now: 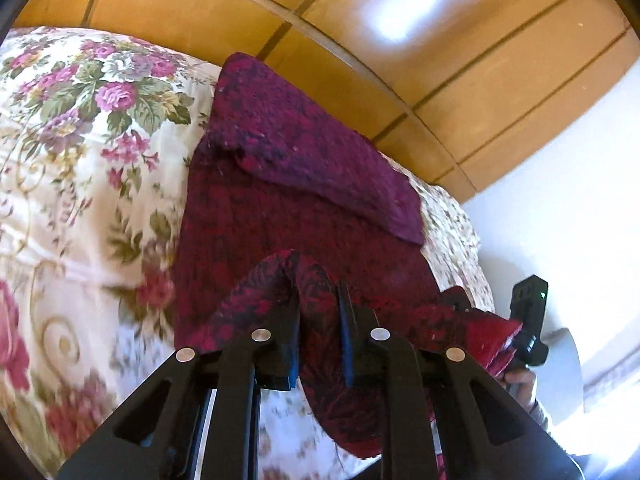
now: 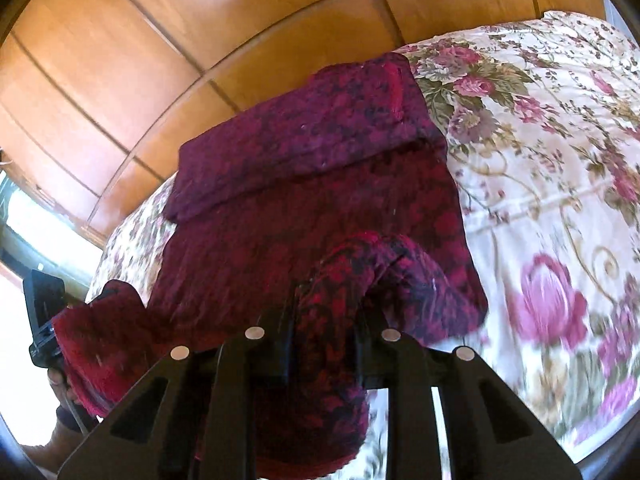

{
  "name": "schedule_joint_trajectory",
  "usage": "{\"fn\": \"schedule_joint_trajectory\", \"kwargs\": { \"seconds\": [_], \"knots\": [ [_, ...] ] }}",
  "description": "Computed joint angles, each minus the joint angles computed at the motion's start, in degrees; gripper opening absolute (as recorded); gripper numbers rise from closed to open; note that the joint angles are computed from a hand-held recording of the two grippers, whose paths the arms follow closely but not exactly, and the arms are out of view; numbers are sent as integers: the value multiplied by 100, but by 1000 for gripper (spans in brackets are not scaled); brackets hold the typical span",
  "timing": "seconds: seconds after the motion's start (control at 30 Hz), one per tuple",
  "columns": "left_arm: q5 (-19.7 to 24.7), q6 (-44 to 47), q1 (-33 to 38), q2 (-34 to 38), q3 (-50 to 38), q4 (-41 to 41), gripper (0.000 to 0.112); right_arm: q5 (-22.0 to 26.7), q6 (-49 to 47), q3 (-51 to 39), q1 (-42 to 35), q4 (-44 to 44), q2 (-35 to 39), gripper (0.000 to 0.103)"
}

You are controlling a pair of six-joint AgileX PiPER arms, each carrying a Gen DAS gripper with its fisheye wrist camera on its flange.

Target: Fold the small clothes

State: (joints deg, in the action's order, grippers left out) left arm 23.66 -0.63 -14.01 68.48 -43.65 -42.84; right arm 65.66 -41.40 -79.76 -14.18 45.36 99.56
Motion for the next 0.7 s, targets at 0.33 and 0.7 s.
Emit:
{"fn": "schedule_joint_trajectory", "kwargs": {
  "seconds": [0.33,0.7],
  "knots": [
    [1134,2090,1532,956,-56,-2979,25,-10,829,-818,165,105,775,47],
    [683,1445,2306,-709,757,-2053,68,185,757,-598,-157,1073,560,93]
  ]
}}
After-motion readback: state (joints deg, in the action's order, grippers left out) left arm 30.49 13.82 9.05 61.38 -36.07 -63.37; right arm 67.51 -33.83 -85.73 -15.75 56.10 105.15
